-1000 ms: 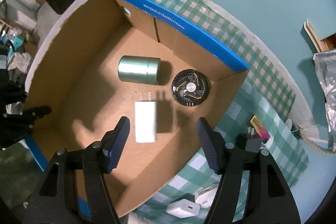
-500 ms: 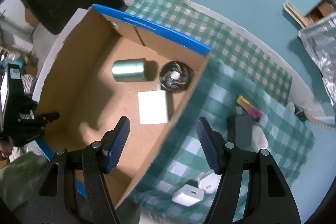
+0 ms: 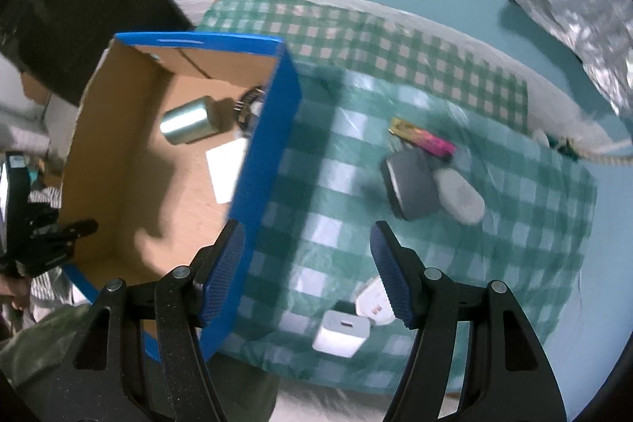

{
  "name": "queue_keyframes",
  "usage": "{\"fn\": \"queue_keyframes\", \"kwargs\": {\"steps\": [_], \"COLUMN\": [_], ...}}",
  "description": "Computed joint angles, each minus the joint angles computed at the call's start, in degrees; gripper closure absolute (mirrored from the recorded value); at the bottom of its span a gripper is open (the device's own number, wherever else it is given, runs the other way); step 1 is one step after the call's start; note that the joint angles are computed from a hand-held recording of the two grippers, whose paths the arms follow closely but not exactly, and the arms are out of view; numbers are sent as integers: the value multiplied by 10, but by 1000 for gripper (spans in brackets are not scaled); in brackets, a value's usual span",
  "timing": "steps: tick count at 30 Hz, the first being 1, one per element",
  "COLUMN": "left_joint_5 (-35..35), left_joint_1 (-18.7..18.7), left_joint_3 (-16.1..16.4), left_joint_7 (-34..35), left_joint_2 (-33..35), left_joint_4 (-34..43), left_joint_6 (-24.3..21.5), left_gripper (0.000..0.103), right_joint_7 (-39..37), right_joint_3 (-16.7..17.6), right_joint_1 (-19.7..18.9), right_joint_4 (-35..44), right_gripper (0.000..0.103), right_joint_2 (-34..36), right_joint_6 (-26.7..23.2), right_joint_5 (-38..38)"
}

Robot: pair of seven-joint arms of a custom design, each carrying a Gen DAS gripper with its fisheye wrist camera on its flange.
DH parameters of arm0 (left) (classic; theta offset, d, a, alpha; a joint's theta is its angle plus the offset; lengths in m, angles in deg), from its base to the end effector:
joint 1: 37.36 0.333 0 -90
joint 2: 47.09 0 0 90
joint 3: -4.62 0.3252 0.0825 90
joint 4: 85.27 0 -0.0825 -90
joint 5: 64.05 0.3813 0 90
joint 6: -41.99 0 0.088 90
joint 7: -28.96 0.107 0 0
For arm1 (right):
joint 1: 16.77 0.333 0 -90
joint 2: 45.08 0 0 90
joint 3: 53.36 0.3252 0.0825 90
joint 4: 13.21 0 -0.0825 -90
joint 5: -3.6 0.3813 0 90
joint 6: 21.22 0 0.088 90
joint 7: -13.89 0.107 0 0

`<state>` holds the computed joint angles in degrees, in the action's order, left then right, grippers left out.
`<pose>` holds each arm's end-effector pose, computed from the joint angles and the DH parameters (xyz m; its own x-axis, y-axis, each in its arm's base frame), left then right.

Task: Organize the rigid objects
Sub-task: 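Move the right gripper back to the table and grasp the white octagonal puck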

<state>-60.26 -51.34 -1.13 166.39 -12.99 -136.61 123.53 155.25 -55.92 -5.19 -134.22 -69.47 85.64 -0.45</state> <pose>0.6734 -0.2069 0.5570 -0.9112 -0.4098 0.0419 -0.4076 0.9117 0.0517 0.4309 0.0595 0.6115 -0.6512 -0.7514 -0.1060 -0.7364 0.6595 -0.1510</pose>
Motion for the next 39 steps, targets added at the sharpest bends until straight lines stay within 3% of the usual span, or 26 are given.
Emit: {"fn": "queue_keyframes", "kwargs": {"steps": [10, 14, 27, 39], "left_joint_5": [1, 1, 5, 4], "left_joint_1": [-1, -1, -5, -6], "left_joint_3": [0, 0, 0, 0], "left_joint_7": [-1, -1, 0, 0], "left_joint_2": [2, 3, -5, 5], "left_joint_4": [4, 5, -9, 7], "left_joint_6": [-4, -5, 0, -9], "left_gripper": [82, 82, 82, 82], "right_joint_7": [79, 105, 228, 282], "right_joint_3": [-9, -16, -22, -28], "right_joint_1": [-15, -15, -18, -8], "right_joint_4": [-89, -127, -254, -289], "right_gripper": [36, 31, 31, 31], "right_joint_2": [-74, -94, -156, -158], "right_joint_6": [-24, -21, 41, 70], "right_joint_5": [12, 23, 62, 67]}}
